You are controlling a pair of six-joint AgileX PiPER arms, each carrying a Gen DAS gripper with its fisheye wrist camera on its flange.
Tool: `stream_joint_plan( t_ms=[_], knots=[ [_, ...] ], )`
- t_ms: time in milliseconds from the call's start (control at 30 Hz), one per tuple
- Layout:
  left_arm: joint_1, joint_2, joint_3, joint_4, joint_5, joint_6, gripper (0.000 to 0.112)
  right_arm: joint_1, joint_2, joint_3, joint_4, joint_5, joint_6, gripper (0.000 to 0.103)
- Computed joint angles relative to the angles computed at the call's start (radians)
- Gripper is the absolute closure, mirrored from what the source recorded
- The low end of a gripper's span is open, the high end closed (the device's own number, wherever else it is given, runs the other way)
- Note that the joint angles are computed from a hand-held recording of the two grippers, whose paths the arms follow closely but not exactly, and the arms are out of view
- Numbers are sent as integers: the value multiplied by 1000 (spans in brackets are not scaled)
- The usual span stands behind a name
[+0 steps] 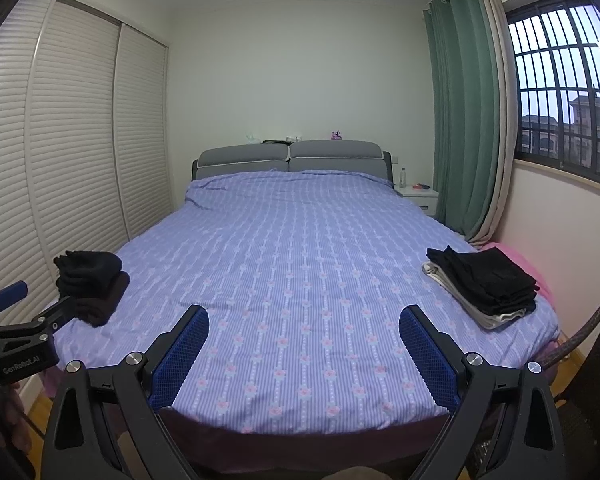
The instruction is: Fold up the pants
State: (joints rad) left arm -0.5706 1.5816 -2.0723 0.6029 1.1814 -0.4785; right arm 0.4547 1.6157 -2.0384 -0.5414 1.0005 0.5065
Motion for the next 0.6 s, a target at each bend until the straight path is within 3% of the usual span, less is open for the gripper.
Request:
stream_joint_plan(
  t_ms=[600],
  knots=[
    [-3,9,-10,-10,-7,18,10,-18,16,-26,23,-1,-22,6]
  ],
)
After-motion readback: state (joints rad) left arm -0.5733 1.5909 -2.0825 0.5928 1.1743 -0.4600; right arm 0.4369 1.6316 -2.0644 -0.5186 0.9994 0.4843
